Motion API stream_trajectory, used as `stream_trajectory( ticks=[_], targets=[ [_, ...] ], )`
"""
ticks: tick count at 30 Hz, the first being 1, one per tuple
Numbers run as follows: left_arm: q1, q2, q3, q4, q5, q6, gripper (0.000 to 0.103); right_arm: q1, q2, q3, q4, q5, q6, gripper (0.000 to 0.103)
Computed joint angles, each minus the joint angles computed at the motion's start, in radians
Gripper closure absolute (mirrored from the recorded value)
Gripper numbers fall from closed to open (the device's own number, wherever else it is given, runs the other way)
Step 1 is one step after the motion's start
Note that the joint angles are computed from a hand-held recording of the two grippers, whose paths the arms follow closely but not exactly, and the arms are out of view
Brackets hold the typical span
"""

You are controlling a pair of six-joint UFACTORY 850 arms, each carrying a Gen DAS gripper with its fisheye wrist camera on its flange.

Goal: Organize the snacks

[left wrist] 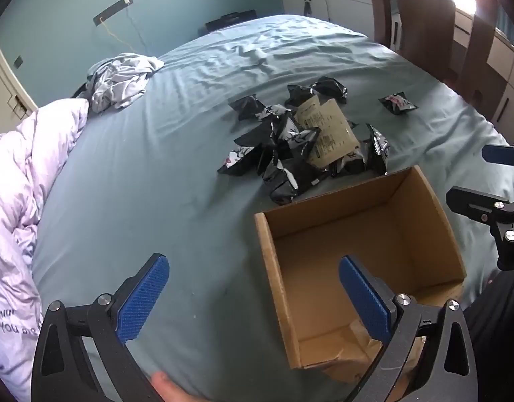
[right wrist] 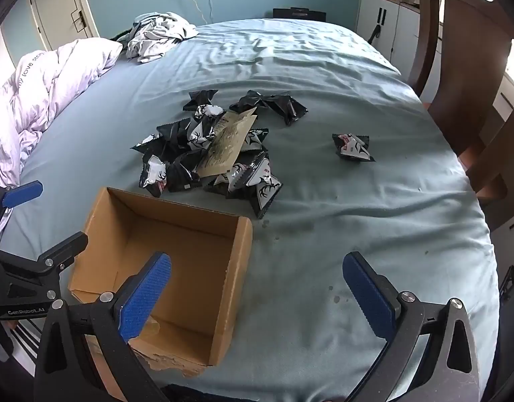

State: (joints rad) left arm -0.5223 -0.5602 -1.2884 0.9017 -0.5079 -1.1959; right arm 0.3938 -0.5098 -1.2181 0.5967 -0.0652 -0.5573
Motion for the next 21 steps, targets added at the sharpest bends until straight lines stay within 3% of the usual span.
stream_trajectory(
  ticks=[7,12,21],
  targets=[
    [0.003,-0.005,-0.001,-0.013,-0.006,0.004,0.000,-0.001,-0.001,-0.001,0.022,-0.003,-0.022,0.000],
    [0.006,0.000,0.005,0.009,-0.013,-0.039,0.000,-0.005,0.003,0.007,0.253,0.004,-0.242,0.000],
    [0.024,0.008,0.012,-0.059,0.023,0.004,0.000,-0.004,0.003,0.004,0.164,-0.002,-0.148,0.000]
  ],
)
